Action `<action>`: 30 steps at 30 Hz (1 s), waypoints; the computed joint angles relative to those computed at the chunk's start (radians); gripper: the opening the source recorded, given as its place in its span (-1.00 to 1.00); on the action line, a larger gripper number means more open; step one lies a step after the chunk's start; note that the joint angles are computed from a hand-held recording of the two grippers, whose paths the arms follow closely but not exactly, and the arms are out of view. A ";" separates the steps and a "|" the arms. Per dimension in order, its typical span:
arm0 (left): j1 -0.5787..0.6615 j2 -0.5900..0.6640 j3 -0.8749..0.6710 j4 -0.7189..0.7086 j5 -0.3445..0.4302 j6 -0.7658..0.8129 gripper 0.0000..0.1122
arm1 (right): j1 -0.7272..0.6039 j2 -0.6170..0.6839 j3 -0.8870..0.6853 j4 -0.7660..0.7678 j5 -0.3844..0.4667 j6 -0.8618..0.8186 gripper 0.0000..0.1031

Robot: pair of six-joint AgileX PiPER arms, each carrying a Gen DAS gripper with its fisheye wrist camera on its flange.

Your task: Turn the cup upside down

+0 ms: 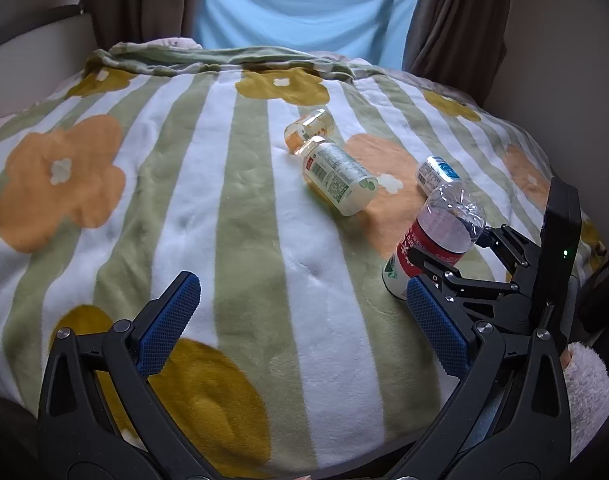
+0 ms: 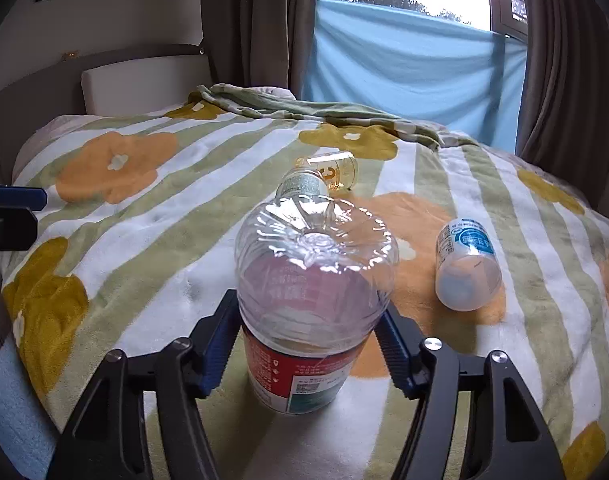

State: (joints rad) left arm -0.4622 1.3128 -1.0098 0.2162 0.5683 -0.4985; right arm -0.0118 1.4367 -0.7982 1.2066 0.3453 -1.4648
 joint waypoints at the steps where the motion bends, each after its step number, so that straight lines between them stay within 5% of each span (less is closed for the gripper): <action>1: 0.000 0.000 0.000 0.001 0.000 0.000 0.83 | -0.001 0.007 -0.010 -0.038 0.007 0.051 0.56; 2: -0.005 0.000 -0.004 0.010 0.004 -0.007 0.83 | -0.005 0.010 -0.015 -0.048 0.013 0.071 0.80; 6: -0.011 0.001 -0.009 0.023 0.011 -0.014 0.83 | -0.019 0.011 -0.015 -0.030 0.022 0.077 0.99; 11: -0.014 0.000 -0.015 0.037 0.010 -0.027 0.83 | -0.058 -0.001 -0.015 -0.003 0.086 0.053 0.99; 21: -0.078 0.032 -0.080 0.144 0.007 -0.118 0.83 | -0.161 -0.124 -0.034 -0.200 0.220 0.251 0.99; 30: -0.178 0.027 -0.256 0.543 0.033 -0.445 0.83 | -0.317 -0.293 -0.247 -0.346 0.310 0.516 0.99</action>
